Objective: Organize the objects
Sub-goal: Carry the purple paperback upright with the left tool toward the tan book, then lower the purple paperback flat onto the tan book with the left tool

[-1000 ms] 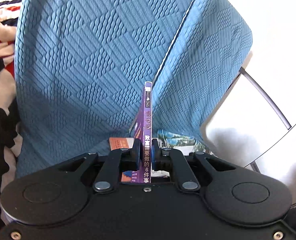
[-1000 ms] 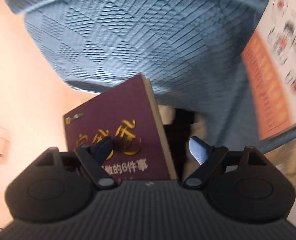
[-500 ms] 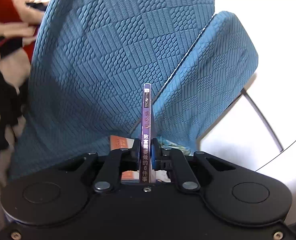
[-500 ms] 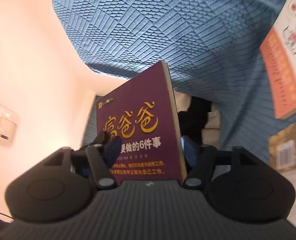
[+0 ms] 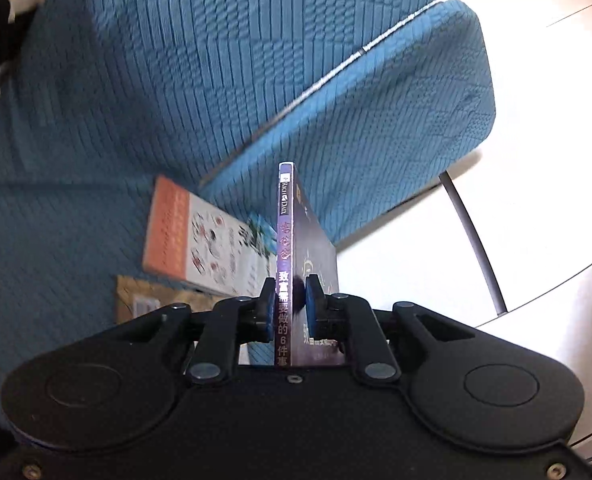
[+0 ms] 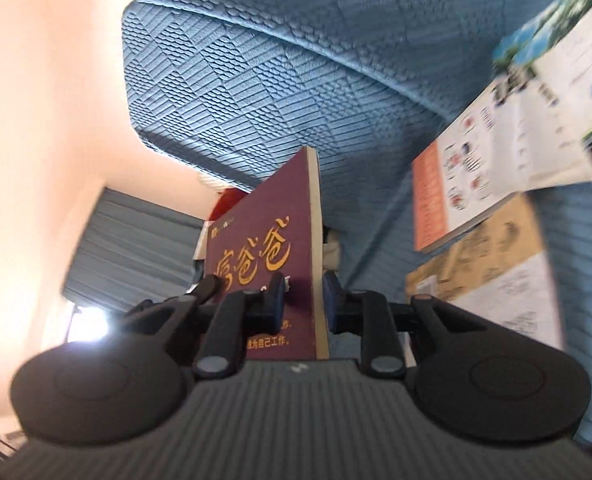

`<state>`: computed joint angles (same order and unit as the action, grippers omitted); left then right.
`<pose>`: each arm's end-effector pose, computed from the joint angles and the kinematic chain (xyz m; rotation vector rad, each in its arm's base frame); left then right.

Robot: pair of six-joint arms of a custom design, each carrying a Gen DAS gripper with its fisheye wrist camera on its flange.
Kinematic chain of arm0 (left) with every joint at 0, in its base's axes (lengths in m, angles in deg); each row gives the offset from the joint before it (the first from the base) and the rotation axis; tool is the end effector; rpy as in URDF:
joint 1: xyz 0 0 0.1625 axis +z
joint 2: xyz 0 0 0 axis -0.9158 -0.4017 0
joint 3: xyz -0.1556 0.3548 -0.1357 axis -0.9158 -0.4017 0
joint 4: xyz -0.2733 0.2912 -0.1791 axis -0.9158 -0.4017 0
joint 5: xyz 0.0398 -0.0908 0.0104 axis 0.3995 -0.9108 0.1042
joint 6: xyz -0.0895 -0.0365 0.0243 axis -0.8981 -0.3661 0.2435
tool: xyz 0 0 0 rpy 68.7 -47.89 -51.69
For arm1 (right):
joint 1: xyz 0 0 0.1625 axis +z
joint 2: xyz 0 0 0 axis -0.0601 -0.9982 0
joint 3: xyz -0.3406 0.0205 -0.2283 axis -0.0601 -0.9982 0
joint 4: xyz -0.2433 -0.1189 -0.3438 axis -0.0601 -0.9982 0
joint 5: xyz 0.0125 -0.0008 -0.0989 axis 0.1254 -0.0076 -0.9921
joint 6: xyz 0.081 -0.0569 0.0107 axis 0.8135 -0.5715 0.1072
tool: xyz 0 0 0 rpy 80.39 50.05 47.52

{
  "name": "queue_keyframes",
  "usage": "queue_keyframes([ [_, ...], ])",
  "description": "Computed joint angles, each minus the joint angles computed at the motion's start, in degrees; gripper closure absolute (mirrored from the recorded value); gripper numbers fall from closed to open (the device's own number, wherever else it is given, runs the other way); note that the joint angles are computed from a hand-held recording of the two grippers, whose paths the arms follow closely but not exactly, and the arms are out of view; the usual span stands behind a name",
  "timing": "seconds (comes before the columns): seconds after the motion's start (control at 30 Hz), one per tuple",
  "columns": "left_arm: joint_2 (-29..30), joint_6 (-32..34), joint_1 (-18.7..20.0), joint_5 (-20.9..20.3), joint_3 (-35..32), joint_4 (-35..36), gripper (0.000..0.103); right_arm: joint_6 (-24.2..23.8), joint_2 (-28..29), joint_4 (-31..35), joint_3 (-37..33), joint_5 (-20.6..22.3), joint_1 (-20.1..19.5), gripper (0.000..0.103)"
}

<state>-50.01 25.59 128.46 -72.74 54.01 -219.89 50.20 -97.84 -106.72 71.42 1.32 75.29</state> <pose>-0.2755 -0.8181 0.1306 -0.1598 -2.8803 0.7343 -0.0320 -0.6983 0.3193 0.0723 2.5531 -0.9525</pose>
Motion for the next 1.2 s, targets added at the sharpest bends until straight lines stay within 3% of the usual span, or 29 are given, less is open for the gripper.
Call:
queue_keyframes([
  [0.27, -1.0, -3.5, -0.4, -1.3, 6.1, -4.0, 0.089, -3.8, -6.4, -0.1, 5.1, -8.1, 0.5, 0.080],
  [0.43, -0.7, -4.4, 0.0, -1.3, 7.1, -2.9, 0.089, -3.9, -7.8, 0.1, 7.0, -11.2, 0.2, 0.080],
  [0.73, 1.6, -4.8, 2.4, -0.5, 6.8, 1.3, 0.086, -4.3, -6.2, 1.6, 7.1, -17.5, -0.4, 0.080],
  [0.87, 2.6, -5.5, 3.5, -0.7, 6.3, 2.6, 0.086, -3.7, -5.3, 2.8, 7.2, -18.0, -1.3, 0.080],
  [1.2, 4.5, -4.1, 3.9, 3.8, 3.9, 6.6, 0.080, -5.5, -3.1, 1.9, 6.1, -23.2, -0.1, 0.080],
])
